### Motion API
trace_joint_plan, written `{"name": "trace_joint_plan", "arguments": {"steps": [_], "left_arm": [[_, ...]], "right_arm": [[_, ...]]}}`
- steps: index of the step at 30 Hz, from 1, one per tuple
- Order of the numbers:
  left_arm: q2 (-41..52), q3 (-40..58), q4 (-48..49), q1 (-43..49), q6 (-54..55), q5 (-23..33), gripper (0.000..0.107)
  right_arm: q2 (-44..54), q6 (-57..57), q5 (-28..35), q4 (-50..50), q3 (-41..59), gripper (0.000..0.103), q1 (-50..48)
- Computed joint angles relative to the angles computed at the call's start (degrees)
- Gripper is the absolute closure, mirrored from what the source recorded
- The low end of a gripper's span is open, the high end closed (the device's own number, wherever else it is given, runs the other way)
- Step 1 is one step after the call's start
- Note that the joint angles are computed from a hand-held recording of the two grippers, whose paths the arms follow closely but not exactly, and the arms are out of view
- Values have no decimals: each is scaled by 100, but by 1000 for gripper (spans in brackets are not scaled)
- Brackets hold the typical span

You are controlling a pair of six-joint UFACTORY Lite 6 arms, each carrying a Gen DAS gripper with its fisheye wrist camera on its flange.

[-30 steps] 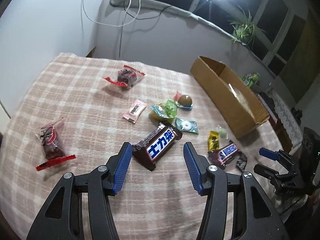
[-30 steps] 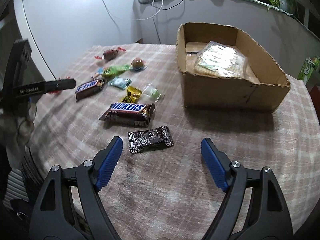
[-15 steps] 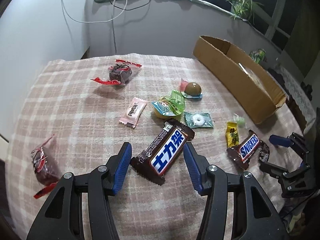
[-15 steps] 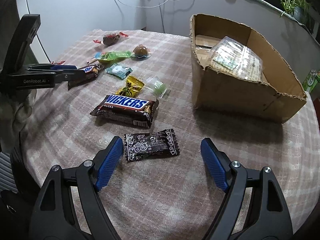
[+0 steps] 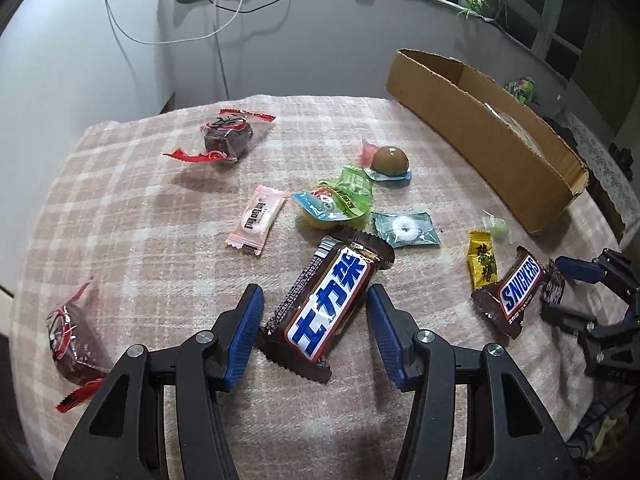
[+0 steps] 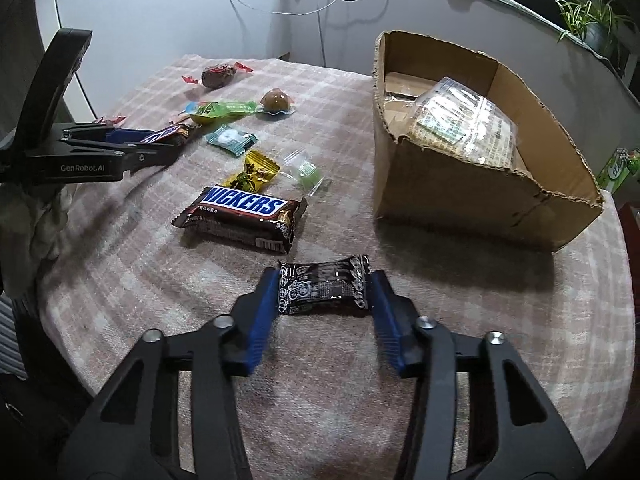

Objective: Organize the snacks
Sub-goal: 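Grasp the dark chocolate packet with the right gripper while the left grasps the blue-labelled bar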

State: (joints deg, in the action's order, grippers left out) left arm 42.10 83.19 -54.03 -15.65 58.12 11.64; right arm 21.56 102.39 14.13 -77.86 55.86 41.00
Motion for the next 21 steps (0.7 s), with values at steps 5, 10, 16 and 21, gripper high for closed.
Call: {"name": "trace_joint_plan", "arguments": {"steps": [5, 10, 16, 21], "left_arm": [[-30, -102, -591, -23, 600, -104, 64], [-69, -162, -771, -36, 813, -111, 71], [-151, -275, -1260, 17, 1237, -66, 75], [-278, -457, -1868, 74, 1789, -20, 76]], "right_arm": [[-39, 166, 22, -160, -58, 68, -15], [-73, 114, 67, -160, -86, 70, 2], [-422, 1134, -212, -998, -462, 80, -106], [-491, 1798, -279, -1594, -559, 85, -114]]}}
